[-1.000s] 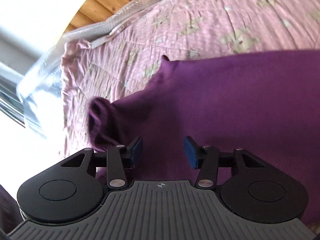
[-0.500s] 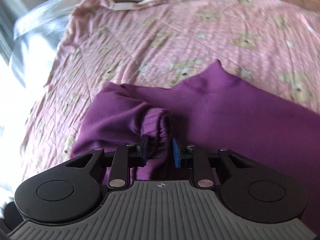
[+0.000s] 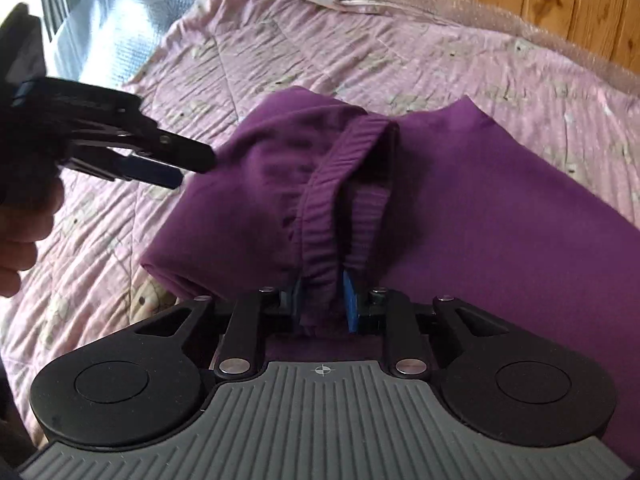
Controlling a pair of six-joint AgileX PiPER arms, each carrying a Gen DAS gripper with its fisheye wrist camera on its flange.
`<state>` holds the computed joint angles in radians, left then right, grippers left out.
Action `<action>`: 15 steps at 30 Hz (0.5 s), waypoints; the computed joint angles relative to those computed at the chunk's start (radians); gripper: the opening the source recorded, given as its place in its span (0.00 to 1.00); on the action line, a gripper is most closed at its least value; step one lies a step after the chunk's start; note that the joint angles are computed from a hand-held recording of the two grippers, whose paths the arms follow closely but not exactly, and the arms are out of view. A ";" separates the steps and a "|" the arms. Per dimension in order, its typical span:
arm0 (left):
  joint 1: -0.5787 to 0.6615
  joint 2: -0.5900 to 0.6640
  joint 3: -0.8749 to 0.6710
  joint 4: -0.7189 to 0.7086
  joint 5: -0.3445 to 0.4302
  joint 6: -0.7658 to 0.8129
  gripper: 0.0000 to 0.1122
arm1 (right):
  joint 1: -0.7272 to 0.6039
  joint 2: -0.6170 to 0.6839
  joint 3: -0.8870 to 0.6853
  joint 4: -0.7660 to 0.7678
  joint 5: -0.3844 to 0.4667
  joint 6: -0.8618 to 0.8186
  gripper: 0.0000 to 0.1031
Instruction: Fold clothes
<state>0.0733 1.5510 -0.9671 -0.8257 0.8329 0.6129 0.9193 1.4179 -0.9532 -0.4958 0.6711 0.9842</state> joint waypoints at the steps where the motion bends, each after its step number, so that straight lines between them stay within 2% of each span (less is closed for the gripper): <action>1: -0.009 0.030 -0.012 -0.004 -0.002 0.005 0.60 | -0.001 -0.011 -0.023 -0.004 0.023 0.012 0.20; 3: -0.032 0.021 -0.004 0.002 -0.013 0.000 0.60 | 0.038 -0.033 -0.056 -0.128 0.094 0.102 0.20; 4: -0.035 0.016 0.003 -0.005 -0.014 0.006 0.54 | 0.055 -0.022 -0.078 -0.174 0.140 0.113 0.20; 5: -0.045 0.021 -0.004 0.001 -0.015 -0.007 0.44 | 0.054 -0.004 -0.088 -0.180 0.156 0.093 0.20; 6: -0.055 0.024 -0.017 0.016 -0.014 -0.026 0.16 | 0.040 0.026 -0.095 -0.147 0.160 0.044 0.19; 7: -0.064 0.024 -0.028 0.033 -0.011 -0.044 0.09 | 0.027 0.064 -0.088 -0.112 0.154 0.002 0.19; 8: -0.080 -0.002 -0.029 0.053 -0.019 -0.067 0.08 | 0.026 0.079 -0.055 -0.113 0.119 0.000 0.16; 9: -0.102 -0.030 -0.038 0.082 -0.021 -0.096 0.08 | 0.036 0.060 -0.012 -0.155 0.073 0.037 0.07; 11: -0.149 -0.081 -0.077 0.111 -0.006 -0.140 0.08 | 0.022 0.039 0.015 -0.155 0.033 0.074 0.07; 15: -0.351 -0.114 -0.227 0.226 0.009 -0.286 0.08 | -0.151 -0.090 0.139 0.102 -0.168 -0.007 0.08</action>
<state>-0.2782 1.4367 -1.1945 -0.6000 0.8420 0.3272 0.7680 1.3284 -0.8140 -0.3941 0.5026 0.9769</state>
